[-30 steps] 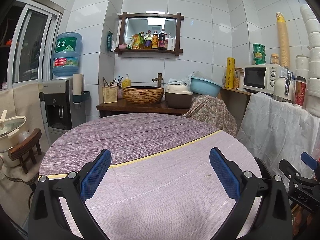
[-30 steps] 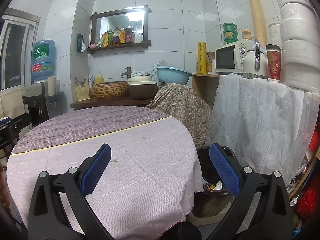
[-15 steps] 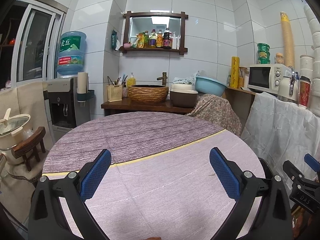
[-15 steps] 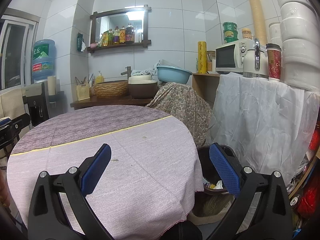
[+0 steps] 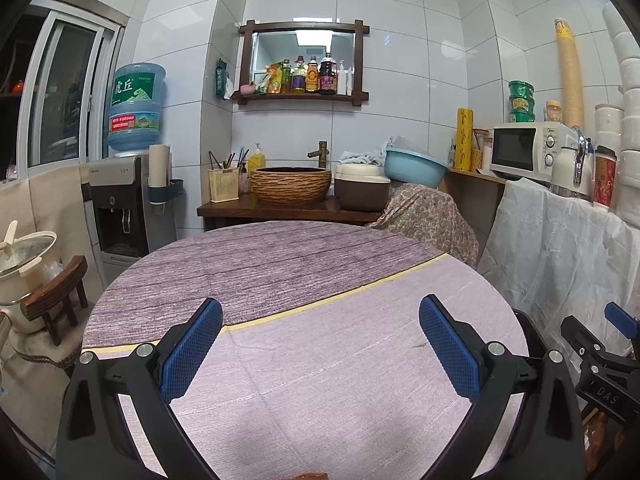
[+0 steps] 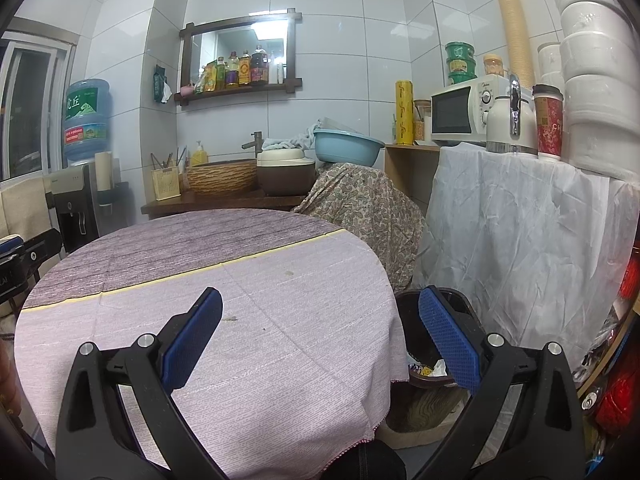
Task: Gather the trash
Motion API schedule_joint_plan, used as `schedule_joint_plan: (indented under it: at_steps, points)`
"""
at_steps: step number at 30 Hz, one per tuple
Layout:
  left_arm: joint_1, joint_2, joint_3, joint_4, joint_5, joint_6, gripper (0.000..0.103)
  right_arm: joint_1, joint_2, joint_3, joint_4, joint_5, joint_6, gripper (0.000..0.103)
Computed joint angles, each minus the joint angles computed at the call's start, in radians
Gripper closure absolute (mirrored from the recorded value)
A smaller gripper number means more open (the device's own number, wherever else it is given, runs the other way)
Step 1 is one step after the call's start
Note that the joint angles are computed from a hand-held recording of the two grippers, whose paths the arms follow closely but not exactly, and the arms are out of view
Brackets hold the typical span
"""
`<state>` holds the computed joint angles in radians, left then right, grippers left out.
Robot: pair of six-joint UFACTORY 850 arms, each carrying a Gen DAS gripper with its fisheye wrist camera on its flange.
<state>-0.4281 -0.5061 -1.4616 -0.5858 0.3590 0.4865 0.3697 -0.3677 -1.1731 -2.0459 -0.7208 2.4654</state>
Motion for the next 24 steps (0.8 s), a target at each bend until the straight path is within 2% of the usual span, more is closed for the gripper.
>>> schedule_joint_plan:
  at_steps: [24]
  points:
    - [-0.010,-0.005,-0.012,-0.106,-0.013,0.104,0.005,-0.004,-0.005,-0.001,-0.002,0.008,0.008,0.006]
